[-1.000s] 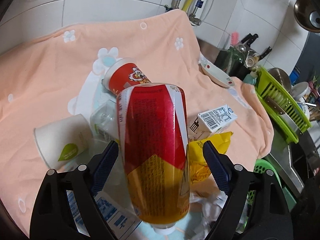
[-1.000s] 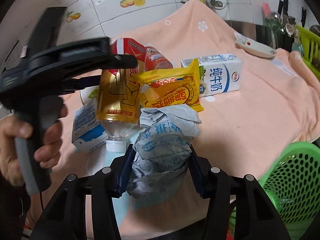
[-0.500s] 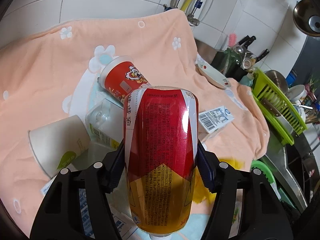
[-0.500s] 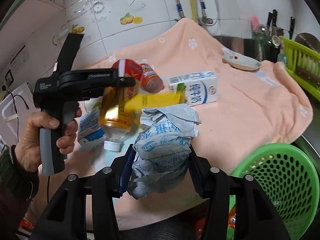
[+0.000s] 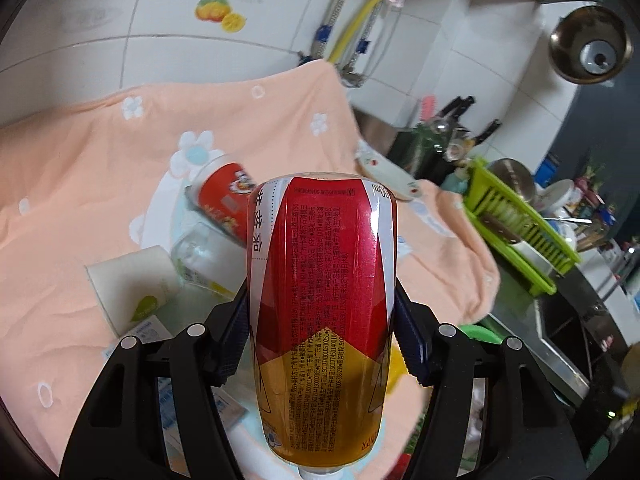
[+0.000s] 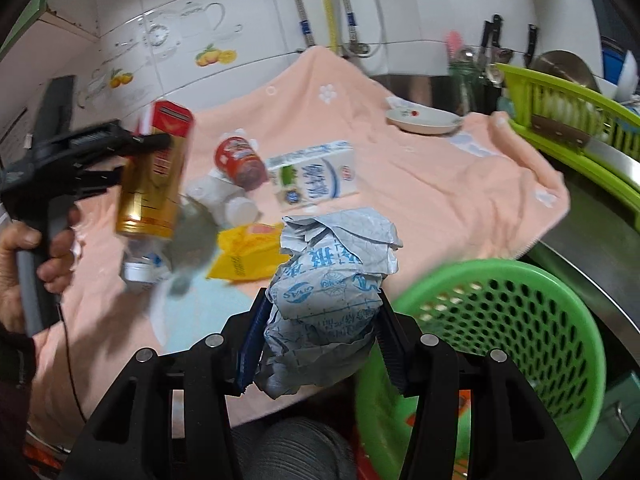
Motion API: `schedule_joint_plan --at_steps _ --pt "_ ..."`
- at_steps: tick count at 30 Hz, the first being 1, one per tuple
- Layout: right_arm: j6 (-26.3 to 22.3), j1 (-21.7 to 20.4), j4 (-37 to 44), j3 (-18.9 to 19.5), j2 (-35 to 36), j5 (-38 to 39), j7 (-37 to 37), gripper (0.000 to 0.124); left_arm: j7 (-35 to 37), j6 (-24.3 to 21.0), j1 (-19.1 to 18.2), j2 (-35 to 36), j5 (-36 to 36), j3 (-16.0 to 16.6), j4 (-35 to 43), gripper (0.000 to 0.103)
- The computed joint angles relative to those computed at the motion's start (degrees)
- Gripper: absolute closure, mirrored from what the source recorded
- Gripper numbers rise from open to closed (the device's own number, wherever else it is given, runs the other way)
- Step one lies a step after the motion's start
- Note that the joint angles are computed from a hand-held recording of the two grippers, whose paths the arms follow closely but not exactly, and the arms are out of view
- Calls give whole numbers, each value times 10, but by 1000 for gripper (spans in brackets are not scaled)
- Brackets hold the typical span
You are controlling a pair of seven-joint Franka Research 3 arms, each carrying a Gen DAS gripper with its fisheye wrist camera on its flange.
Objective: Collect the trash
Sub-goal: 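Grasp the red-gold can with the left tool while the right tool drops the paper into the basket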
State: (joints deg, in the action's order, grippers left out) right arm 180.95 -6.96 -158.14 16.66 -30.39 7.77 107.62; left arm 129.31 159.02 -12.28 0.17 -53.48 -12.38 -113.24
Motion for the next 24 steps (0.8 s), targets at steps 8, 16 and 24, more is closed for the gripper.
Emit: schedule_joint_plan --at_steps 8,16,24 --pt "-44 -62 -60 21 -88 -15 40 75 75 -26 -35 -44 -80 3 -24 40" --pt "-92 -114 -101 24 -160 -63 70 71 86 -46 -73 -49 -100 -6 -21 40" --pt "-120 -133 -140 -2 -199 -99 72 64 89 -39 -106 -33 -97 -29 -9 40"
